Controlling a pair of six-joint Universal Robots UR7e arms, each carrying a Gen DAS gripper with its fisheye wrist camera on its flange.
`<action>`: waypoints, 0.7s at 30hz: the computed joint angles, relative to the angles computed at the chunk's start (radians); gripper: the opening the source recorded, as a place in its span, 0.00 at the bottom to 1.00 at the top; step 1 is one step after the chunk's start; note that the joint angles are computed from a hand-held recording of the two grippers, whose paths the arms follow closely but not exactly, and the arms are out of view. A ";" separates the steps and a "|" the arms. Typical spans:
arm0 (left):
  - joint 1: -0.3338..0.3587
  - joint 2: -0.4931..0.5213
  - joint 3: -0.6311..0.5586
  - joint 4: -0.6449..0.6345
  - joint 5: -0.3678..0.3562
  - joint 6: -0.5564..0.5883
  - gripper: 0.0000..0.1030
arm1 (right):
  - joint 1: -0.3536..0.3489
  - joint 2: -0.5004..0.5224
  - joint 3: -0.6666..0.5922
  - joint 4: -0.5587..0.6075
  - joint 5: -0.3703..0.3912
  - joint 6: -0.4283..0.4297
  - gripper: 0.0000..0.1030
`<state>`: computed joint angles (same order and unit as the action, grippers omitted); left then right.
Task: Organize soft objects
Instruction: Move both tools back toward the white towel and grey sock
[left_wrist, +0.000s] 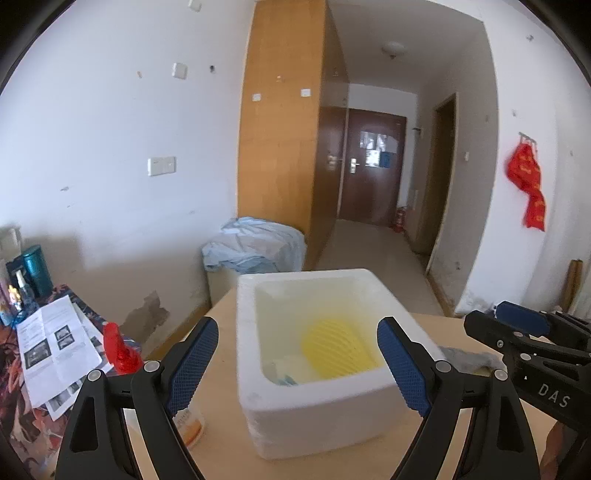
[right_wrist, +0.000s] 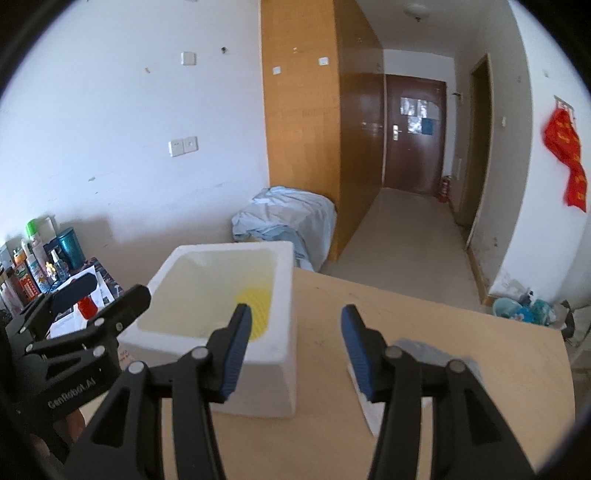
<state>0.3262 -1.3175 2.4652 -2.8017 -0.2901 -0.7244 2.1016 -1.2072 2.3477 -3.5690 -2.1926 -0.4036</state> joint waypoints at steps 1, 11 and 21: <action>-0.009 -0.004 0.004 0.006 -0.007 -0.007 0.86 | 0.004 -0.010 0.013 -0.010 -0.009 0.003 0.61; -0.108 0.021 0.042 -0.138 -0.144 0.096 0.86 | 0.020 -0.082 0.087 -0.082 -0.092 -0.005 0.62; -0.133 0.160 0.011 -0.285 -0.266 0.193 0.86 | -0.013 -0.125 0.137 -0.171 -0.205 -0.026 0.70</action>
